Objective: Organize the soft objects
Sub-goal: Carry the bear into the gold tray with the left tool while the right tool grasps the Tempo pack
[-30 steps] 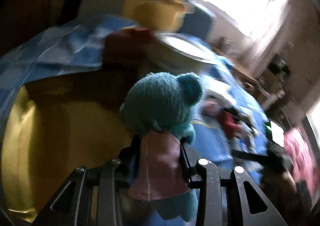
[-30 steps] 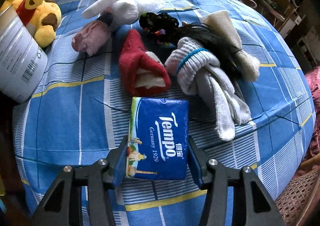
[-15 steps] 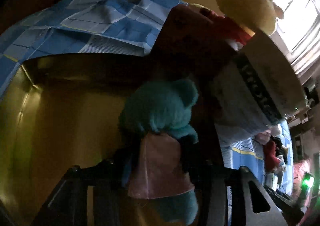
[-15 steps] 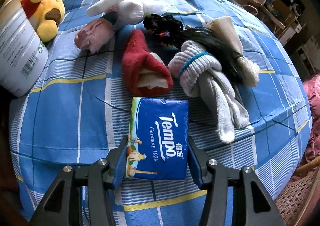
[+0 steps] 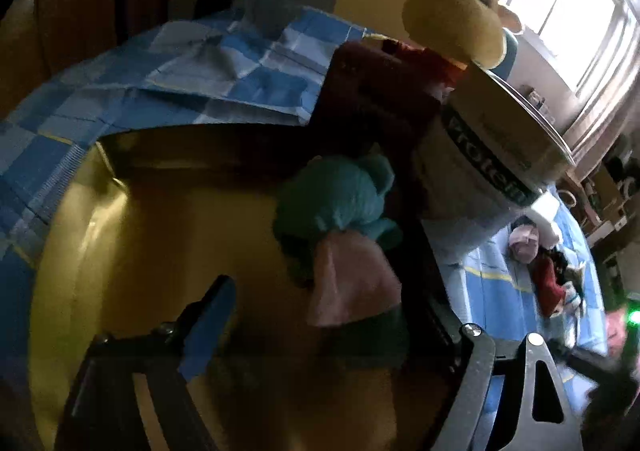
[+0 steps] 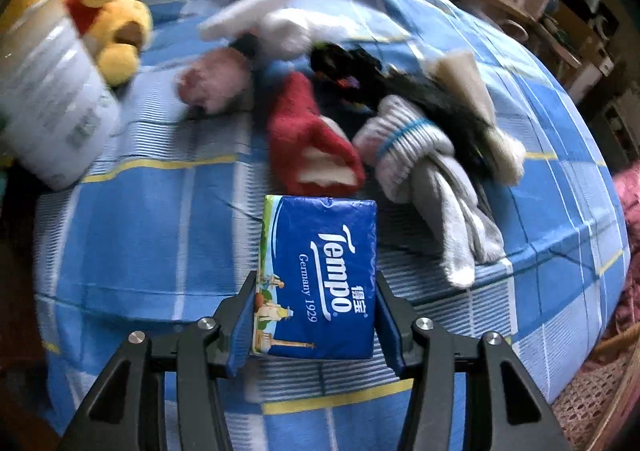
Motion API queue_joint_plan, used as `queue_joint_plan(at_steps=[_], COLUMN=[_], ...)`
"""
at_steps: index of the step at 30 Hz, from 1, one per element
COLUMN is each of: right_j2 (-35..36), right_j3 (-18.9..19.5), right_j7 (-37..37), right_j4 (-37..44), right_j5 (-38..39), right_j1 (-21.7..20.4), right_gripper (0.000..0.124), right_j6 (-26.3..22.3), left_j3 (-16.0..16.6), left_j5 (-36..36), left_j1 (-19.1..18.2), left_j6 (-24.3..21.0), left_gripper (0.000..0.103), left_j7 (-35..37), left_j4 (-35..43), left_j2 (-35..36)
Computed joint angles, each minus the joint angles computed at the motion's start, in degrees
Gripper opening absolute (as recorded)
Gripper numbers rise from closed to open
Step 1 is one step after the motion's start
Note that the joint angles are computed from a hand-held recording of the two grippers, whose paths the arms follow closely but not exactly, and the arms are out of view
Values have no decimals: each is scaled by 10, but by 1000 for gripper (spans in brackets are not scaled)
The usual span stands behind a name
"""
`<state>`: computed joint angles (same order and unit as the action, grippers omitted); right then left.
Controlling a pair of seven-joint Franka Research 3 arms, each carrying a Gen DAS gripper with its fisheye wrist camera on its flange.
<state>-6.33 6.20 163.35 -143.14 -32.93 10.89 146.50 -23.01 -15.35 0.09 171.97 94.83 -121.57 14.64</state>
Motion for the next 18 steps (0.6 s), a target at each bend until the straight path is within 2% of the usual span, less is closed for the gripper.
queue_joint_plan(at_steps=[6,10,13,18], right_j2=[-25,-21,18,119], right_j3=[8,10,1,-39], right_j7=[-41,-93,-131,-159], right_j4=[14,64,138,319], right_j5=[-3,-2,-2,-20], right_j1=[2,-3,-7,3], right_gripper=[53,53,53,53], right_j6=[10,3,-19,-108], left_j3=[-20,-31,-43,-51], left_j5=[-28,-56,-87,-156], left_j1=[24,35,46,51], left_j6=[35,55,67,78], left_gripper=[85,85,85,85], left_j7=[47,83,119,189], left_j4=[-46,-66,-76,-84], left_j2=[-34,-53,-66,-84])
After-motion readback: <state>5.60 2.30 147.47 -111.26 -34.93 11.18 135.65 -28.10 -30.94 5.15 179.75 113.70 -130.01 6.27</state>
